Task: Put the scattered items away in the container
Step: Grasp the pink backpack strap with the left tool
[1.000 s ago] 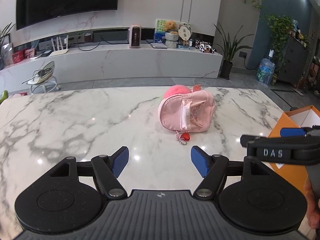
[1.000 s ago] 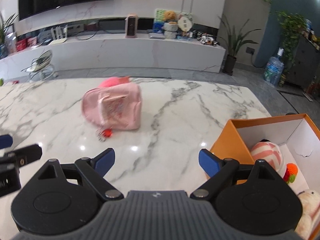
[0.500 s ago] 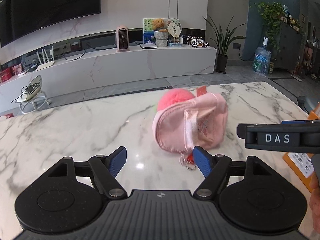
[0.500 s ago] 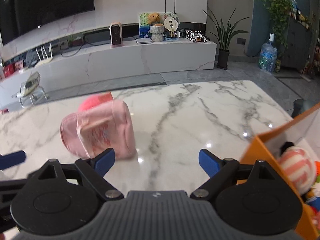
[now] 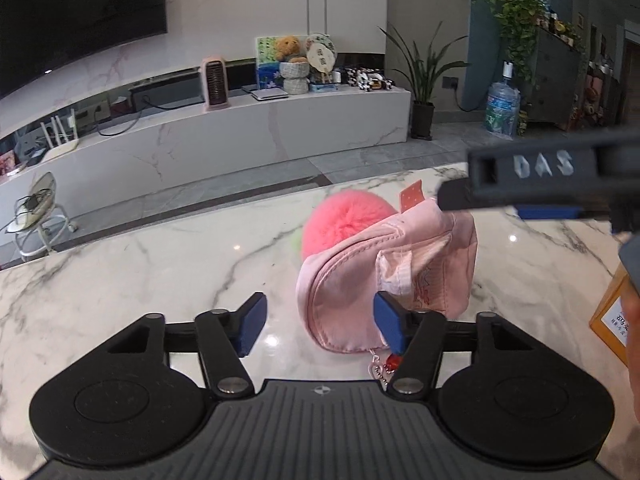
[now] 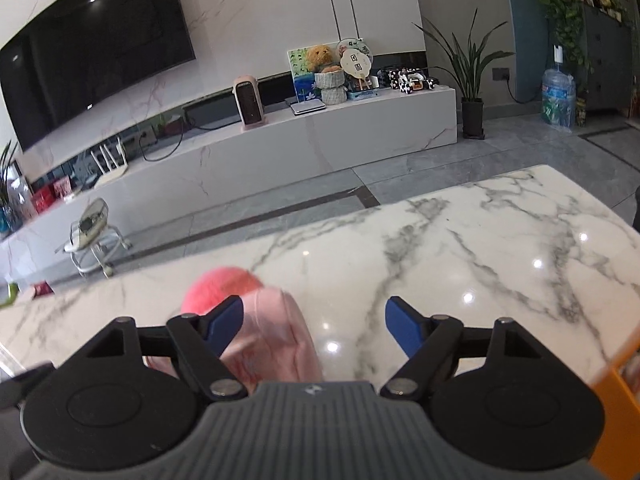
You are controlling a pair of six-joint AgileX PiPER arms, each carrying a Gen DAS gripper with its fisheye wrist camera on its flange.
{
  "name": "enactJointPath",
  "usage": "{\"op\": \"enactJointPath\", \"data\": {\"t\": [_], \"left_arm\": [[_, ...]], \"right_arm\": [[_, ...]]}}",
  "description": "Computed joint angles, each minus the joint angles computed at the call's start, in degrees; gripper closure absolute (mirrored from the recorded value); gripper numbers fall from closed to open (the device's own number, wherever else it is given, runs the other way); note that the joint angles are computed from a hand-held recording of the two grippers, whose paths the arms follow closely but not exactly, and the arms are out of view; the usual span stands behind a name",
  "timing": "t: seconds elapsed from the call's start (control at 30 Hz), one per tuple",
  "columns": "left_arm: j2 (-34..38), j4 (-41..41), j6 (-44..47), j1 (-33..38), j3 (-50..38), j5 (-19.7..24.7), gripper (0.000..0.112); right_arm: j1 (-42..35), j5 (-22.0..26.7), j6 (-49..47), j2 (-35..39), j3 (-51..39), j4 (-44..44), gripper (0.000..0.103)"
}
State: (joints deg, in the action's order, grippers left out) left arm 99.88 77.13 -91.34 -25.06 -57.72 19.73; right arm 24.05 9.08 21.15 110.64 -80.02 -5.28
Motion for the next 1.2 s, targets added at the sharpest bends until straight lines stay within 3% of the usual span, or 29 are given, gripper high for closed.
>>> {"op": "enactJointPath", "data": {"t": [0.2,0.37,0.57,0.67,0.7,0.73,0.77,0.93,1.2], "left_arm": [[0.75,-7.99,12.61,2.12,-1.61,-3.25,0.073],[0.97,-10.86,16.16,3.13,-2.13,-3.84,0.095],[0.1,-14.97,19.47,3.65,-1.69,-4.13,0.103],[-0.26,-17.25,21.27,3.72,-1.72,-3.53,0.103],[-0.46,-17.97,21.75,3.78,-1.63,-3.43,0.103],[-0.75,-18.79,22.33,3.86,-1.45,-3.42,0.104],[-1.04,-19.39,22.68,3.81,-1.27,-3.15,0.104],[-3.58,-22.88,23.86,2.14,0.45,0.54,0.105],[-12.44,-27.48,20.44,-2.95,7.25,6.01,0.106]], "right_arm": [[0.63,3.96,-18.93,4.39,-8.28,16.76,0.029],[1.47,10.05,-23.65,11.07,-19.18,19.5,0.031],[2.24,18.7,-24.0,19.12,-32.03,17.33,0.039],[2.6,21.47,-22.41,20.76,-35.06,14.4,0.056],[2.5,22.51,-22.75,21.05,-35.71,14.57,0.067],[2.4,23.56,-23.08,21.34,-36.37,14.72,0.086],[2.3,24.62,-23.4,21.64,-37.05,14.86,0.09],[2.35,22.64,-26.87,17.72,-30.46,17.83,0.098],[1.48,19.94,-33.68,7.42,-14.76,26.25,0.101]]}}
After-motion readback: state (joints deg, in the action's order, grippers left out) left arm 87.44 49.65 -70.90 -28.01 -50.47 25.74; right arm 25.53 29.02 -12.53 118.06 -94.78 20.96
